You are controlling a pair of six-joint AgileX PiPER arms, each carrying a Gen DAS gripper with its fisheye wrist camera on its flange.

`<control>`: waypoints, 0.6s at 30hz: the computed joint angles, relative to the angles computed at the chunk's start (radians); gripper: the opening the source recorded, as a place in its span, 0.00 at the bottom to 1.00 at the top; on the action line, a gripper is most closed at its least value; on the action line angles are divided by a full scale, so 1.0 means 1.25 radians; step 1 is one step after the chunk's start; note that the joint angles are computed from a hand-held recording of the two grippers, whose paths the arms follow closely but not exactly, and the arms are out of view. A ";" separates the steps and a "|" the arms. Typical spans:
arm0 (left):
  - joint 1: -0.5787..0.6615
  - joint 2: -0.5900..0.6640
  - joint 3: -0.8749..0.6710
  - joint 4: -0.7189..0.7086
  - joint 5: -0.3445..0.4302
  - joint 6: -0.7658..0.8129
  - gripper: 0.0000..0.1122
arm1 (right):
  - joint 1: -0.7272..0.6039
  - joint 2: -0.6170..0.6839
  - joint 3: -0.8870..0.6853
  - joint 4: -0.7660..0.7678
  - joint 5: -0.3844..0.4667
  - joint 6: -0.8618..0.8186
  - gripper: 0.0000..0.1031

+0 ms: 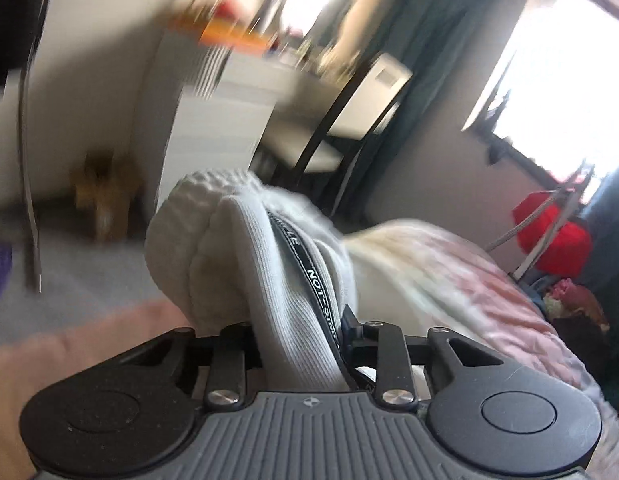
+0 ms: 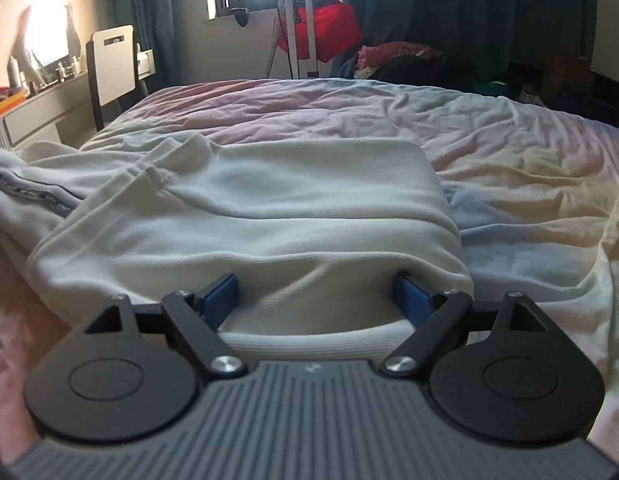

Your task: Fold clothes

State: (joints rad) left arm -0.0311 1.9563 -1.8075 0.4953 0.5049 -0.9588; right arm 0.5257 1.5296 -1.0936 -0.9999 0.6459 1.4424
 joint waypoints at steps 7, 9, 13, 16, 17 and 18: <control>-0.172 -0.122 0.091 0.445 0.005 -0.306 0.24 | -0.030 -0.116 0.066 -0.005 -0.041 0.095 0.82; -0.246 -0.126 0.073 0.528 0.045 -0.356 0.23 | -0.033 -0.125 0.062 0.016 -0.015 0.072 0.82; -0.395 -0.112 0.076 0.703 0.102 -0.446 0.23 | -0.071 -0.166 0.082 0.032 -0.037 0.083 0.82; -0.502 -0.069 0.066 0.813 0.141 -0.482 0.23 | -0.108 -0.196 0.098 0.033 -0.043 0.090 0.82; -0.530 -0.050 0.062 0.840 0.153 -0.494 0.23 | -0.122 -0.206 0.104 0.031 -0.043 0.094 0.82; -0.557 -0.027 0.060 0.859 0.163 -0.500 0.22 | -0.137 -0.215 0.110 0.029 -0.044 0.097 0.82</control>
